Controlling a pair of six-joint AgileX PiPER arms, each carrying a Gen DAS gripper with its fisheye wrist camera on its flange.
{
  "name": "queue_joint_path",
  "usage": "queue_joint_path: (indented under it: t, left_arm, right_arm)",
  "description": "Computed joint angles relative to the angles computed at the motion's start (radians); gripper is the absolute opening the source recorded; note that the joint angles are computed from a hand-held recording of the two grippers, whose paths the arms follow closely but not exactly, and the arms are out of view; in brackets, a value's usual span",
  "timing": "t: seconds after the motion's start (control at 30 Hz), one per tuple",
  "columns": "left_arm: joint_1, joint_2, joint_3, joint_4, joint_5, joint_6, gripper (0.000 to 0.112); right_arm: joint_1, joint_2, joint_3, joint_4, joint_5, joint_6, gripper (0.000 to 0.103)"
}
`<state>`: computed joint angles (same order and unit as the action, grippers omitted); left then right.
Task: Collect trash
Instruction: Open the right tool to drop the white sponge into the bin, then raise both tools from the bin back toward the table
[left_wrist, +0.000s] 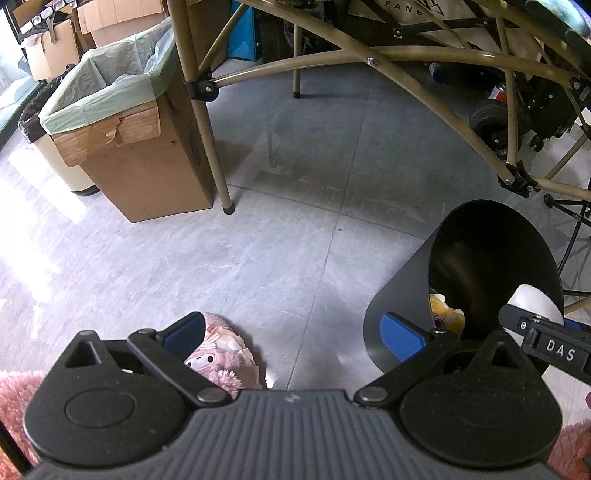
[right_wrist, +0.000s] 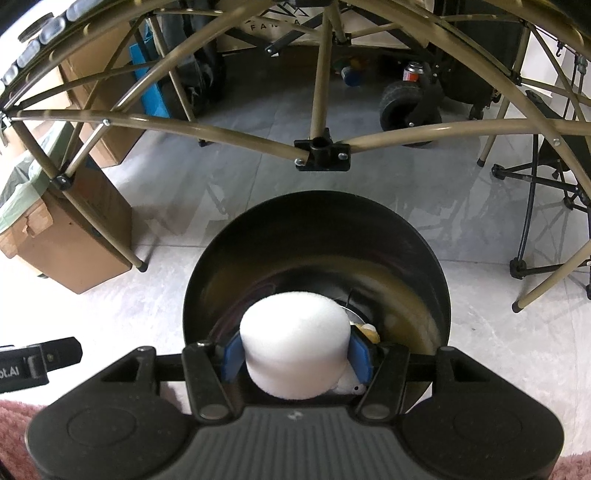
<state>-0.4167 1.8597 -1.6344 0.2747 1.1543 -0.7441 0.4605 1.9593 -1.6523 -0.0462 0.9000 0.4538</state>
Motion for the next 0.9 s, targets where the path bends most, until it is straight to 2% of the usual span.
queue_joint_path:
  t: [0.03,0.1,0.13,0.17,0.27,0.9]
  left_arm:
    - [0.0,0.0,0.0,0.0,0.0,0.0,0.103]
    - [-0.001,0.002,-0.002,0.002,0.001,-0.001,0.103]
    - [-0.002,0.002,-0.003,0.002,0.002,-0.001,0.103]
    - [-0.002,0.003,-0.004,0.002,0.003,-0.002,0.103]
    - [-0.002,0.002,-0.003,0.001,0.001,0.002,0.103]
    - [-0.014,0.001,-0.005,0.006,-0.005,0.002,0.103]
  right_arm:
    - [-0.003,-0.001,0.001,0.003,-0.001,0.002,0.058]
    - [-0.005,-0.001,0.0,0.001,0.003,0.014,0.071]
    - [-0.002,0.003,-0.004,-0.01,0.008,0.027,0.084]
    - [0.001,0.004,-0.007,-0.024,0.012,0.037,0.091]
    - [0.003,0.008,-0.01,-0.038,0.02,0.046,0.097]
    - [-0.01,-0.013,0.017,-0.008,0.009,0.033,0.099]
